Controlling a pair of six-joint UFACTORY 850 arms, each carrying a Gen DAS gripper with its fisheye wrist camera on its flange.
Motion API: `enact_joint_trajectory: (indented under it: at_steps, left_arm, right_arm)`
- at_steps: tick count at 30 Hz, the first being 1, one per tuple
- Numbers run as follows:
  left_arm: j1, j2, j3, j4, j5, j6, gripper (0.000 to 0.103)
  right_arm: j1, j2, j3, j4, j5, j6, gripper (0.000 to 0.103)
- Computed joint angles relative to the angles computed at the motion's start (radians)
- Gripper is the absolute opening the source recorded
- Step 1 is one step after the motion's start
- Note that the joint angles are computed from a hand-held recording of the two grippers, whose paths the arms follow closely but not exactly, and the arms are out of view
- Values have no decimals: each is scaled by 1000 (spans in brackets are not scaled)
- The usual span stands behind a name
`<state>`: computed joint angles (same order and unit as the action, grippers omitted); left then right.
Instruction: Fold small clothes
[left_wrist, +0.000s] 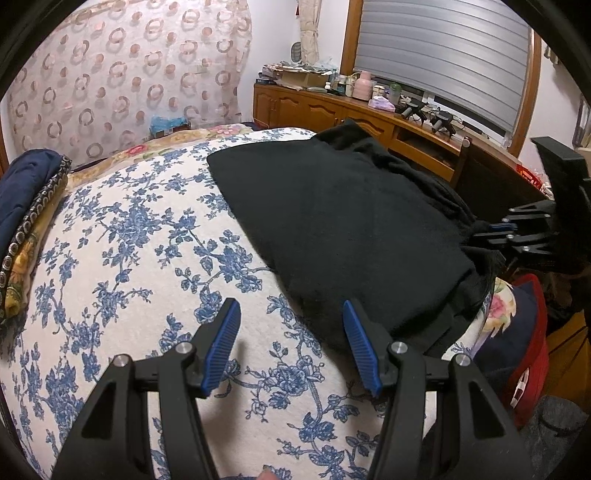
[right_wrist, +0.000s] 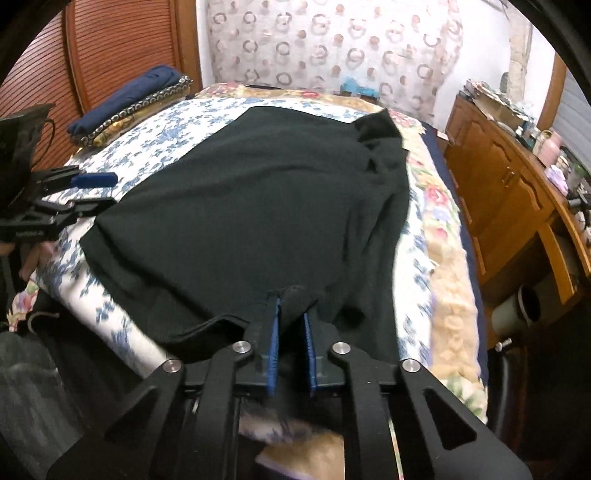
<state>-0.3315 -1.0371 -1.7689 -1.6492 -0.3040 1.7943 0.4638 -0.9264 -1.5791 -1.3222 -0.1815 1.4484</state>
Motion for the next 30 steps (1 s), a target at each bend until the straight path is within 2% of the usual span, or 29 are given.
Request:
enact_joint_trajectory:
  at_steps: [3, 6, 7, 11, 15, 17, 22, 26, 27, 29, 30]
  left_arm:
    - [-1, 6, 10, -13, 0, 15, 57]
    - [2, 13, 20, -10, -18, 13, 57]
    - [4, 18, 28, -11, -22, 16, 57]
    - [5, 34, 51, 6, -35, 17, 57]
    - [5, 45, 69, 47, -54, -4, 57]
    - [4, 47, 75, 71, -64, -23, 57]
    - [3, 40, 72, 160, -76, -109, 57]
    - [7, 41, 75, 194, -124, -141, 56]
    - [7, 42, 77, 213, -135, -153, 49]
    - [3, 40, 76, 268, -145, -190, 41]
    - [2, 39, 76, 287, -155, -203, 34]
  right_arm:
    - [-3, 40, 59, -86, -22, 119, 9]
    - [-5, 61, 90, -102, -39, 161, 9]
    - [-4, 68, 101, -122, -45, 187, 12]
    - [3, 89, 132, -281, -85, 364, 41]
    - [12, 91, 133, -402, -124, 496, 51]
    - [14, 86, 125, -484, -117, 573, 51]
    - [25, 48, 72, -565, -103, 637, 51]
    - [32, 15, 26, -595, -81, 657, 51]
    - [34, 7, 15, -610, -72, 669, 51]
    - [38, -4, 2, -618, -62, 670, 51]
    - [39, -8, -3, -624, -60, 672, 51]
